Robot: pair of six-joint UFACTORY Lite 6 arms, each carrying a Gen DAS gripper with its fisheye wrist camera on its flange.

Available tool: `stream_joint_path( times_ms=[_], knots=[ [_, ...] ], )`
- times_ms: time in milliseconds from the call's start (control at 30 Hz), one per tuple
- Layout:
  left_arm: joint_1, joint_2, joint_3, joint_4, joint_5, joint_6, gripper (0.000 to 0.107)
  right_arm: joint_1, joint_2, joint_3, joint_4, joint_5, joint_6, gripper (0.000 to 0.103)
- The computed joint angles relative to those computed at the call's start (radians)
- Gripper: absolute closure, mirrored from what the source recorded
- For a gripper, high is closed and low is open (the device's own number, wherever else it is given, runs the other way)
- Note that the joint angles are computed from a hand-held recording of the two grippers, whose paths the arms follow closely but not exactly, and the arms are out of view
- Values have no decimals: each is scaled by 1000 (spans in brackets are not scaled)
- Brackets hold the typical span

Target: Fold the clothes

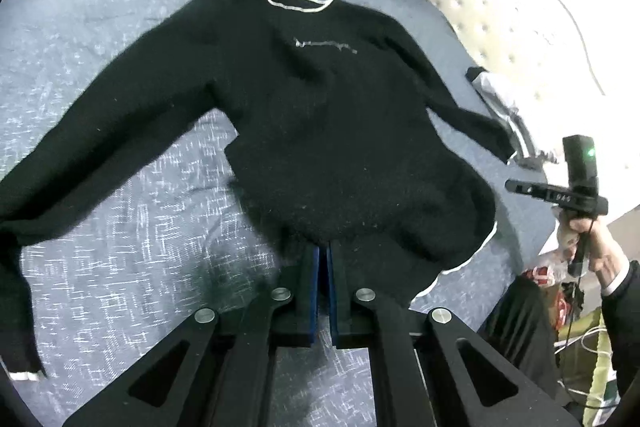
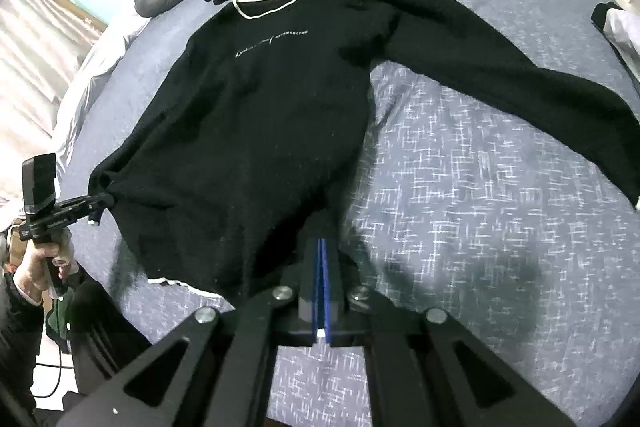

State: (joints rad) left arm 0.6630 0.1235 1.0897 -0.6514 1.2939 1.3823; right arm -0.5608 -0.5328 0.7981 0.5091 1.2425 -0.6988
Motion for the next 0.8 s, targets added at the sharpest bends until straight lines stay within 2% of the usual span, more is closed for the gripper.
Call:
stream_joint_path(
  times_ms=[167,200,233,300,433,633,800],
  knots=[
    [19,-9,34,2,25,-7,104,-21,22,-40,11,-8,-2,99],
    [19,-12,37,1,26,-9,104,-11,29,-53,9,-22,9,88],
    [24,-12,45,1,29,-10,104,8,29,-71,1,-43,26,67],
    [35,-5,64,1,35,-14,104,44,32,-103,-13,-84,58,59],
    [64,48,118,8,33,-20,104,87,39,-145,-9,-154,102,59],
    [94,195,236,37,-9,-50,104,148,58,-146,-23,-202,167,59],
    [96,223,238,42,-35,-44,104,218,80,-162,-22,-238,197,59]
  ],
)
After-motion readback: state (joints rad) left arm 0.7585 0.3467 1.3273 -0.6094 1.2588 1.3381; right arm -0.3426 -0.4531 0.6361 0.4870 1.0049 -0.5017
